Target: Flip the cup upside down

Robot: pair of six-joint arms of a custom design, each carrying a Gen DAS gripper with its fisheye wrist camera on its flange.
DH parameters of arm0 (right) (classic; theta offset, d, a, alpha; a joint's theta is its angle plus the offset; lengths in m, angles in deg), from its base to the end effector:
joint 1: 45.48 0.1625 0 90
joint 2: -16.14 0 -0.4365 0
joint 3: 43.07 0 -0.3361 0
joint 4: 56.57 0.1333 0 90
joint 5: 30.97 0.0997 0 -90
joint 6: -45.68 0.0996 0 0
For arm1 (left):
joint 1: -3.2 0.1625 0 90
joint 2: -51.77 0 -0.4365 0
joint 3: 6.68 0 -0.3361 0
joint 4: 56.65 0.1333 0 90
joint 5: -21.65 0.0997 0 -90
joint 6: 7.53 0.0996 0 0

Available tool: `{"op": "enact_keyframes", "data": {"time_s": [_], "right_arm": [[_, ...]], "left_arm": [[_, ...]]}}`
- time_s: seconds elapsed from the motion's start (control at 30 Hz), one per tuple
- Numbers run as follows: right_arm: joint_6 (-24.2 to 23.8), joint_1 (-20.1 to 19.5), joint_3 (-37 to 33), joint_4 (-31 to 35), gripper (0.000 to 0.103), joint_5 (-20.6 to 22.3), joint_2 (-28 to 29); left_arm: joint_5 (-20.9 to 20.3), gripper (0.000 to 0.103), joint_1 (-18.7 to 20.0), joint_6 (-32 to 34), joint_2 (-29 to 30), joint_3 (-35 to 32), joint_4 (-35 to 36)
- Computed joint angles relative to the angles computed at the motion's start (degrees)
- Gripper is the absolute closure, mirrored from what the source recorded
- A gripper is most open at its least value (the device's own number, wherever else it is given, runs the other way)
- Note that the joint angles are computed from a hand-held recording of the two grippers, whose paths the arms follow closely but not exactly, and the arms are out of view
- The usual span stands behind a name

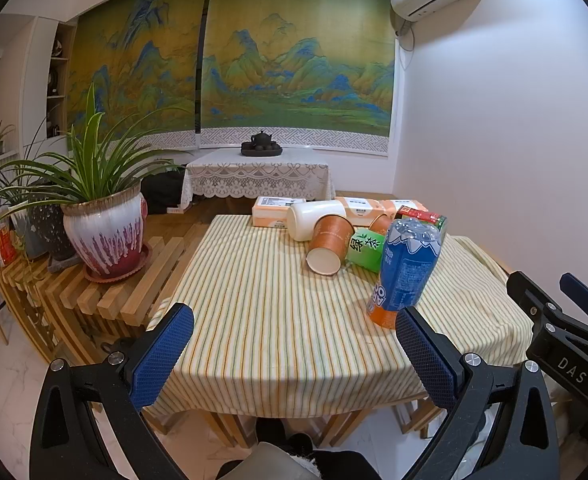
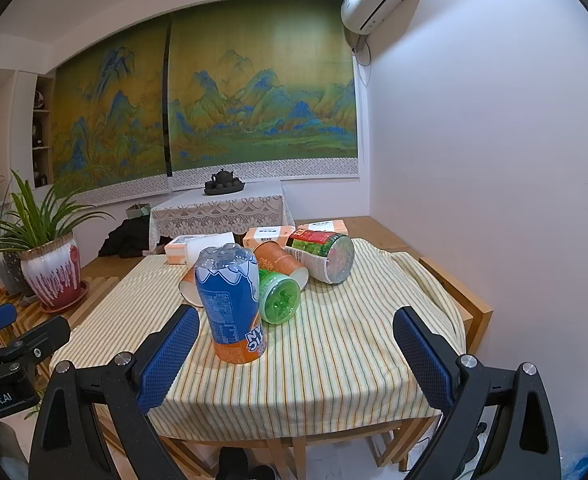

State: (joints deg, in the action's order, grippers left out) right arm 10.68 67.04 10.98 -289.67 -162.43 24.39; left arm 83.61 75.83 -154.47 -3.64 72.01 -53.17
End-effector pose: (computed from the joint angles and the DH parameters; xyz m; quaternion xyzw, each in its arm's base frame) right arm 0.3218 -0.6004 -0.1112 0.1416 -0.7348 0.5733 0.3338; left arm -0.0043 -0.6170 0.2604 0.2371 0.8016 -0.4757 0.2738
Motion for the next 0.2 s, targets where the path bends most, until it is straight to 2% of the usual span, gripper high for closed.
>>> {"op": "enact_keyframes", "data": {"time_s": [0.2], "right_arm": [[-0.04,-0.06,-0.04,0.00,0.007,0.04,0.08]], "left_arm": [[0.13,0.001,-0.03,0.51,-0.16,0.36,-0.62]]}}
